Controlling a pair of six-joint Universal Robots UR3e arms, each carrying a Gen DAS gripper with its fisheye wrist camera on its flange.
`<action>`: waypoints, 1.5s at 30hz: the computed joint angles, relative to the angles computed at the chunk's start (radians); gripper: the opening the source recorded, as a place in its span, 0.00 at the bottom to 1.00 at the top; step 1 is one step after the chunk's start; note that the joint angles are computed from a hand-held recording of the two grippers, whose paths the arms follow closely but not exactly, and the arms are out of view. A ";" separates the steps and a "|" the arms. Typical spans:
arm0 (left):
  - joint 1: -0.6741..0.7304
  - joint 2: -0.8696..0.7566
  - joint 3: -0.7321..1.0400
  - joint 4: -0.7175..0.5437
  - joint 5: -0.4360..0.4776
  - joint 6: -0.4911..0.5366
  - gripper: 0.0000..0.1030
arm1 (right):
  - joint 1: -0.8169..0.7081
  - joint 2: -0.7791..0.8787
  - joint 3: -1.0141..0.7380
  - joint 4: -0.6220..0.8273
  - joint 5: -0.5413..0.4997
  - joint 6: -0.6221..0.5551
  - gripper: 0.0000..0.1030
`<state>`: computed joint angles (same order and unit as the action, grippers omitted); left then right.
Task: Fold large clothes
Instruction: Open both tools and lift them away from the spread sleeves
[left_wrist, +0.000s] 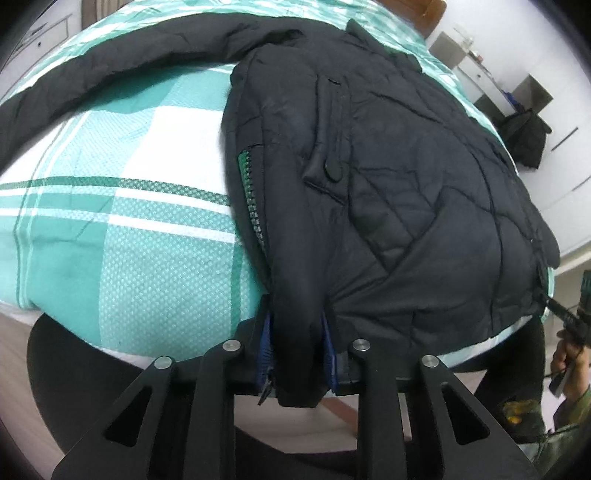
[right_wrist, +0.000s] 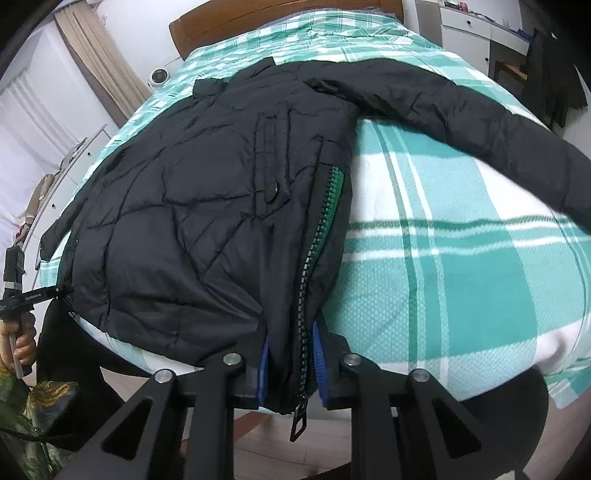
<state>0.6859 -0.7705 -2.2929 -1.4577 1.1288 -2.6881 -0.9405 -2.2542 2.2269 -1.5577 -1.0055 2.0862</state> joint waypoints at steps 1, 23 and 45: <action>-0.016 -0.008 0.011 0.011 0.014 -0.016 0.28 | 0.016 0.000 0.009 -0.035 -0.008 0.034 0.28; -0.476 -0.370 0.334 0.610 0.294 -0.427 0.98 | -0.491 -0.227 -0.250 0.419 0.306 -0.318 0.77; -0.552 -0.382 0.401 0.556 0.279 -0.590 0.98 | -0.352 0.635 -0.203 -0.577 0.304 0.524 0.77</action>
